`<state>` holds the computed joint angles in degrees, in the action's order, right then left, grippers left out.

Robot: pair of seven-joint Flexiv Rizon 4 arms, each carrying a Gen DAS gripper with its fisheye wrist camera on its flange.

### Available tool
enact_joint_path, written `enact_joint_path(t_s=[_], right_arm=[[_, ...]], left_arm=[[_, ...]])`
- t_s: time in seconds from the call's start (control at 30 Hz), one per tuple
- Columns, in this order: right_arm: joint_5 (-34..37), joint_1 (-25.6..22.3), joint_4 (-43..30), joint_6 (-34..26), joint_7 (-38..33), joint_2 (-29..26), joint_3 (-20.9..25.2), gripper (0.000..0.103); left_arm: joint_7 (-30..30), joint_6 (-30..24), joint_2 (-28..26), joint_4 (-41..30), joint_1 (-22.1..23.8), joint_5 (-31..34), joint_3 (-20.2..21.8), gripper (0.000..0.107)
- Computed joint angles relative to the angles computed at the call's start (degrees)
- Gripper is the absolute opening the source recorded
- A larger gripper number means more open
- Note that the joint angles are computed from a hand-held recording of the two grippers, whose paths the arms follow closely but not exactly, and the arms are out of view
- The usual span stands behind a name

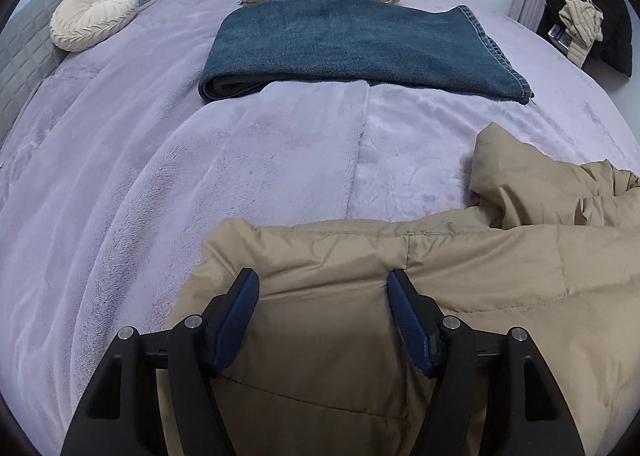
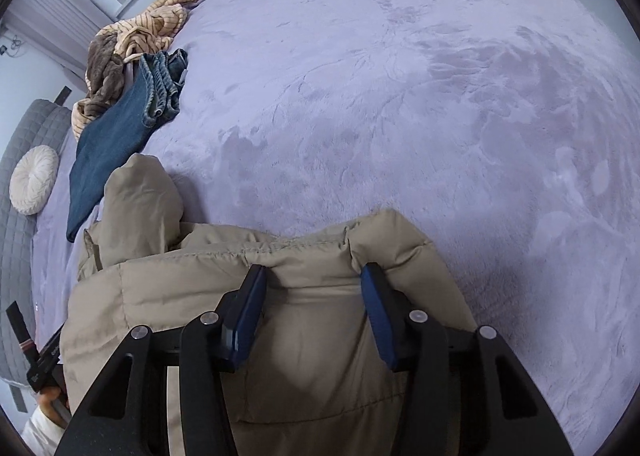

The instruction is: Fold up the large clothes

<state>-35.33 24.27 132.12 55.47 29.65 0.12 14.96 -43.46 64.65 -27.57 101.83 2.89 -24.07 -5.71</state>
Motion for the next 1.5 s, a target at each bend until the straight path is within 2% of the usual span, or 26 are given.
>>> enact_joint_path(t_s=[0.07, 0.13, 0.2, 0.23, 0.27, 0.33, 0.4, 0.67, 0.7, 0.73, 0.77, 1.0, 1.1, 1.2, 1.27, 1.37, 1.5], right_arm=[[0.6, 0.2, -0.6, -1.3, -0.1, 0.5, 0.3, 0.056], [0.4, 0.6, -1.2, -2.2, -0.4, 1.4, 0.8, 0.071], [-0.1, 1.0, -1.9, -3.4, -0.1, 2.5, 1.4, 0.08], [-0.7, 1.1, -2.0, -3.7, 0.8, 3.2, 1.8, 0.08], [-1.3, 1.3, -2.0, -3.8, 2.0, 3.9, 2.3, 0.08], [-2.0, 1.5, -1.6, -3.7, 5.0, 5.2, 3.2, 0.082], [-2.9, 1.9, -1.1, -3.9, 8.7, 6.4, 4.4, 0.086], [-2.6, 5.4, 0.1, -6.4, 20.9, 9.6, 9.2, 0.087], [-2.4, 5.9, 0.2, -6.7, 22.3, 9.9, 9.7, 0.089], [-2.1, 6.4, 0.4, -6.9, 23.7, 10.2, 10.2, 0.099], [-2.2, 7.0, 0.6, -7.1, 25.3, 10.5, 10.7, 0.103], [-1.3, 10.9, 1.1, -10.3, 36.1, 11.1, 13.9, 0.103], [-2.3, 11.9, 2.0, -8.9, 41.0, 10.4, 14.1, 0.103], [-7.1, 11.7, 4.3, -3.7, 48.8, 9.2, 13.4, 0.103], [-13.8, 10.6, 6.2, 0.8, 56.1, 8.4, 12.4, 0.103], [-28.3, 8.5, 8.1, 7.0, 69.2, 6.8, 9.8, 0.103], [-43.6, 7.2, 8.2, 11.3, 82.2, 4.5, 5.9, 0.103]], left_arm=[[-0.1, -0.5, 0.7, 0.2, 0.1, 0.2, 0.3, 0.069], [-0.3, -2.0, 1.7, 0.3, 0.4, 0.3, 0.7, 0.069], [0.3, -3.4, 3.1, 0.9, 0.9, -0.4, 0.8, 0.069], [0.6, -4.4, 3.9, 1.2, 1.3, -0.9, 0.8, 0.07], [1.0, -5.3, 4.7, 1.6, 1.6, -1.5, 0.9, 0.084], [2.3, -4.3, 6.6, 3.6, 2.2, -3.7, 0.9, 0.103], [4.0, -3.2, 8.6, 5.6, 2.5, -5.4, 1.1, 0.103], [3.6, -11.2, 13.7, 9.2, 3.4, -5.5, 5.4, 0.103], [3.7, -11.8, 14.4, 9.8, 3.5, -5.4, 5.8, 0.103], [3.7, -12.6, 15.0, 10.3, 3.7, -5.4, 6.3, 0.103], [3.8, -13.5, 15.6, 10.9, 3.9, -5.3, 6.7, 0.103], [2.7, -18.4, 18.0, 13.2, 5.0, -3.9, 9.2, 0.103], [1.9, -22.4, 17.9, 12.9, 6.1, -4.9, 9.6, 0.103], [2.5, -28.2, 17.8, 12.5, 7.8, -8.4, 9.9, 0.103], [3.3, -32.2, 17.8, 12.5, 9.2, -11.6, 10.3, 0.103], [1.9, -39.8, 17.1, 11.7, 11.5, -14.6, 11.3, 0.103], [-0.6, -46.1, 16.2, 12.1, 13.3, -14.4, 12.3, 0.103]])
